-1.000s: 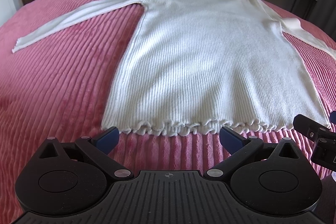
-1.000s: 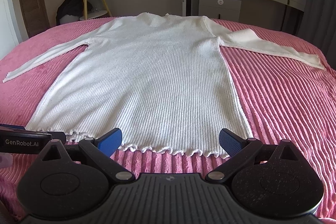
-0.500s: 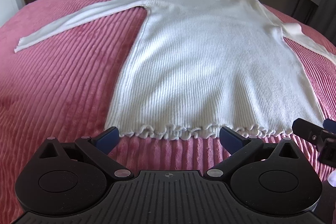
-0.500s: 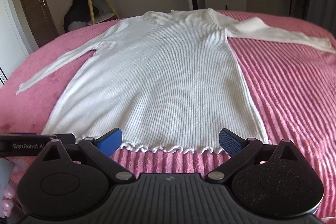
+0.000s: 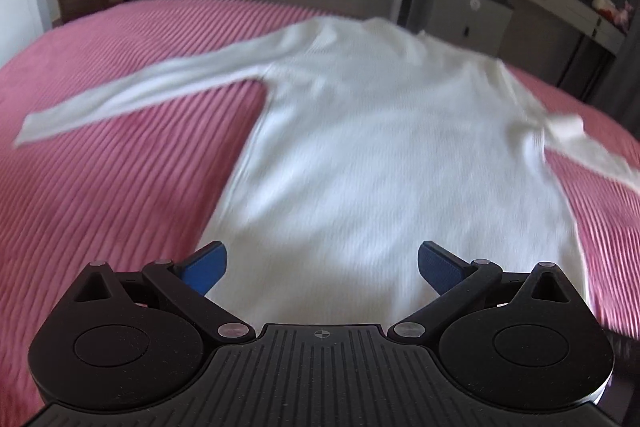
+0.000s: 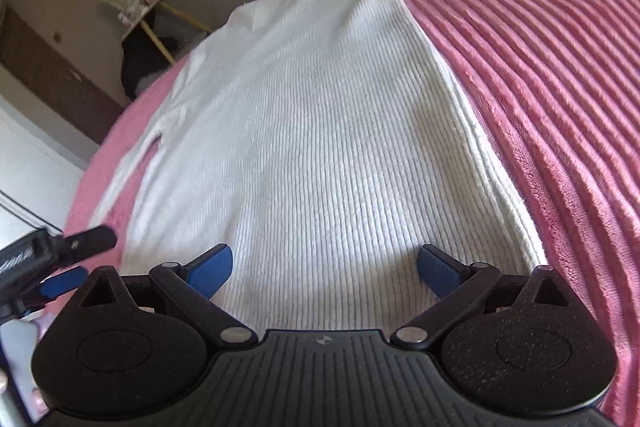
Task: Fold small clothes
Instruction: 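Grasp the sleeve cuff with the right gripper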
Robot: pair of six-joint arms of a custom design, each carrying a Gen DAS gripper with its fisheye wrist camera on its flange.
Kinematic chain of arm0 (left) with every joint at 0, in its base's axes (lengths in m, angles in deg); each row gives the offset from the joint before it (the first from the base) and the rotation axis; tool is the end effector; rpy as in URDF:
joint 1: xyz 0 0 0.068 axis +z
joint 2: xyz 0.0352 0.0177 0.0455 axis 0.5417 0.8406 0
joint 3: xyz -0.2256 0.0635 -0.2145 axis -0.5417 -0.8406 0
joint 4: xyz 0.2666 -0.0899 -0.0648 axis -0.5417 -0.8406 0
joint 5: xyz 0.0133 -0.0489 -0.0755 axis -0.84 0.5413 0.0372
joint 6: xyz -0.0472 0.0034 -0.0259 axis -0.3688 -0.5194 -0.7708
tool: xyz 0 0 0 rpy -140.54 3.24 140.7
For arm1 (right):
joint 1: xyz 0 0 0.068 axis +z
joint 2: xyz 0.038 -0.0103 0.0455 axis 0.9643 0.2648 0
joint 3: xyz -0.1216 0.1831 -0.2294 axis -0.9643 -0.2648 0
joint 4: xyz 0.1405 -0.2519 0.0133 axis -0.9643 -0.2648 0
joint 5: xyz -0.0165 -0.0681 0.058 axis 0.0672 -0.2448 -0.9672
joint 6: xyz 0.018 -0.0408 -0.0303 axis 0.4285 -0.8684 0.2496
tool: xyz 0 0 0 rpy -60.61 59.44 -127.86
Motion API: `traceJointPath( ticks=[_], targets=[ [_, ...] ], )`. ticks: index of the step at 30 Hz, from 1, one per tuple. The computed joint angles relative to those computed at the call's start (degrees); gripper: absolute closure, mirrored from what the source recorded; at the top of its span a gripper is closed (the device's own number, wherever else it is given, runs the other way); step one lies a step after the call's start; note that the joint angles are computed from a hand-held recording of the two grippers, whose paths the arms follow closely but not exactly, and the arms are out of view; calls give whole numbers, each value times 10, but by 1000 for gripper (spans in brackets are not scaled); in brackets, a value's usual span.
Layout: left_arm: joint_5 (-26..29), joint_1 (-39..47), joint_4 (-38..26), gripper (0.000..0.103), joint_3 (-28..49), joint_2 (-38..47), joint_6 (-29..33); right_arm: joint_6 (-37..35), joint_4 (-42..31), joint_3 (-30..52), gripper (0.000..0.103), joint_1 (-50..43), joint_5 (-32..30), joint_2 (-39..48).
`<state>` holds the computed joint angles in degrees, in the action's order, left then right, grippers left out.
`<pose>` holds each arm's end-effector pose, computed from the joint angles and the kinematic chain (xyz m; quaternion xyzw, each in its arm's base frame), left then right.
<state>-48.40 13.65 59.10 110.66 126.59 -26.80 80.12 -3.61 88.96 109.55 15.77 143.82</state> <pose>0.2829 -0.0924 0.2016 -0.0208 0.9339 -0.0438 0.3542 0.2514 0.1715 0.1248 0.1830 0.9005 0.2493 0.3057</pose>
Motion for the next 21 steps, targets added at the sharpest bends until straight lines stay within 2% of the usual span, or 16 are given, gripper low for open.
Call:
traceJointPath(
  ticks=[2, 4, 6, 8, 11, 13, 14, 18, 21],
  targets=[
    [-18, -8, 27, 0, 28, 47, -4, 11, 35, -13, 4, -8, -11, 8],
    [-13, -4, 45, 0, 57, 96, -21, 12, 51, -19, 4, -9, -18, 11],
    [-1, 4, 87, 0, 62, 131, -42, -22, 35, -16, 4, -26, -58, 4],
    [-2, 11, 124, 0, 61, 162, -39, -74, -13, -6, 5, -51, -103, -22],
    [-16, 16, 176, 0, 50, 180, -10, -135, 4, -47, 5, -93, -39, -105],
    [-19, 17, 204, 0, 44, 186, 1, -169, 34, -62, 6, -175, -9, -131],
    [-18, 18, 221, 0, 41, 190, 2, -173, 40, -58, 9, -218, -3, -128],
    [-11, 17, 267, 0, 42, 218, -3, -138, 70, -5, 55, -405, -39, -44],
    [-18, 12, 287, 0, 41, 233, 3, -112, 105, 39, 66, -485, -35, 39]
  ],
)
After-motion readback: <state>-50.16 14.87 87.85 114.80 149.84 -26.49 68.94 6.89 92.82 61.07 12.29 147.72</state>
